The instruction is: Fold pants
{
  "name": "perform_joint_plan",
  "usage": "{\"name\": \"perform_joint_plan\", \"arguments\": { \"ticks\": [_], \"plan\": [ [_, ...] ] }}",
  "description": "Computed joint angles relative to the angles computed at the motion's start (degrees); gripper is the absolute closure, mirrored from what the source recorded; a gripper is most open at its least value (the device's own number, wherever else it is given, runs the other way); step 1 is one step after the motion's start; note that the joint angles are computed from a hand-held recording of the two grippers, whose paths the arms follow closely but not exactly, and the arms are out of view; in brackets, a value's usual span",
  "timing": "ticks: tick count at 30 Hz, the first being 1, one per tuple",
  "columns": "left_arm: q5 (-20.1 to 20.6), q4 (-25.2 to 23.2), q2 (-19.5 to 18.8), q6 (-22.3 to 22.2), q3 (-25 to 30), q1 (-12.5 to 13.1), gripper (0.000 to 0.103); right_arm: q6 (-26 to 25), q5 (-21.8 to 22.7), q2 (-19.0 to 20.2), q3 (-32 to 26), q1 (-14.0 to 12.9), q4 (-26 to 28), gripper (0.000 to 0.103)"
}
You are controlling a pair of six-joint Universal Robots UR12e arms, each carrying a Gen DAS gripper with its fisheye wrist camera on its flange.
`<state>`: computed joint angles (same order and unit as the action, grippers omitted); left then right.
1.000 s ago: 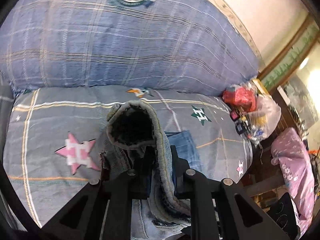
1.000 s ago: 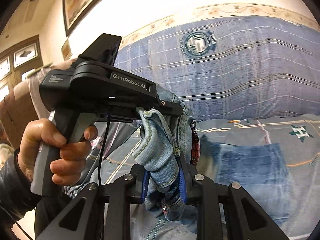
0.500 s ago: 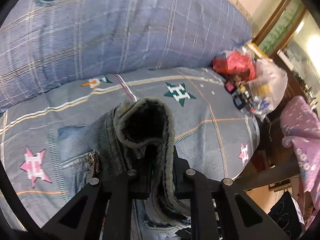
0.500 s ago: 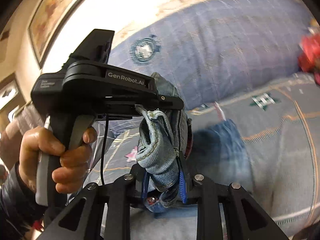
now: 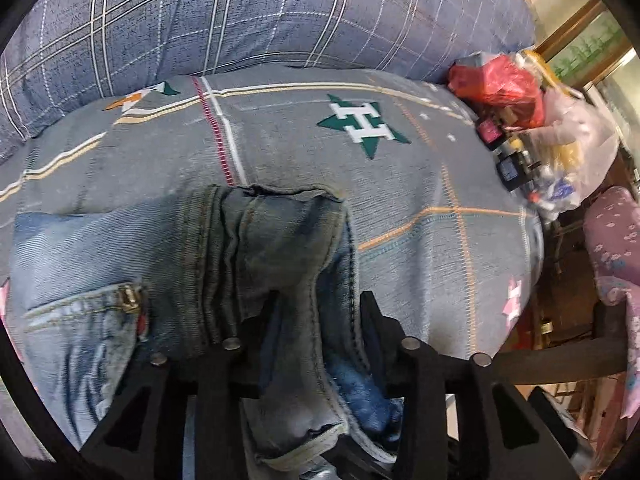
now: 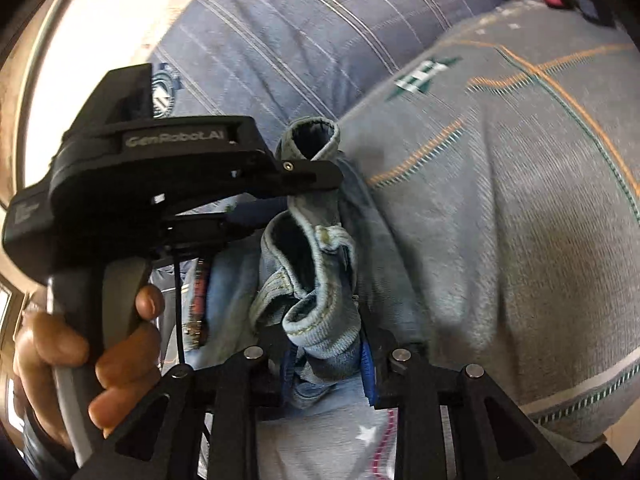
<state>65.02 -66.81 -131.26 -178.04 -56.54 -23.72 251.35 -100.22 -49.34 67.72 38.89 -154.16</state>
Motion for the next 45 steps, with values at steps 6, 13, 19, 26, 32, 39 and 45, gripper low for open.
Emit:
{"name": "perform_joint_plan", "arguments": {
  "ticks": [6,13,19,26,32,39,45],
  "plan": [
    [-7.58,1.45,3.27,1.17,-3.51,2.61,0.060,1.84,-1.58,-0.84,1.68,0.23,-1.85,0.057],
    [-4.33,13.76,11.93,1.03,-16.98,7.38,0.053,0.68,-15.23,-3.91,1.57,2.42,6.60,0.035],
    [0.28,17.59,14.57,2.49,-22.68,7.91,0.053,-10.87,-4.17,-2.61,-0.41,0.11,0.49,0.037],
    [2.72,18.47,15.17,6.49,-24.70,6.46,0.053,-15.06,-0.60,0.87,-7.26,-0.41,13.91,0.082],
    [4.94,17.57,14.67,9.65,-24.47,5.47,0.053,-19.19,-11.12,0.34,-9.31,1.94,16.89,0.087],
    [5.85,17.56,14.03,10.15,-24.81,5.10,0.050,-11.69,-6.74,0.97,-9.29,0.85,26.96,0.088],
    [5.28,16.98,14.43,10.27,-24.46,5.43,0.050,-12.11,-9.26,1.83,-11.83,1.25,30.75,0.081]
  ]
}}
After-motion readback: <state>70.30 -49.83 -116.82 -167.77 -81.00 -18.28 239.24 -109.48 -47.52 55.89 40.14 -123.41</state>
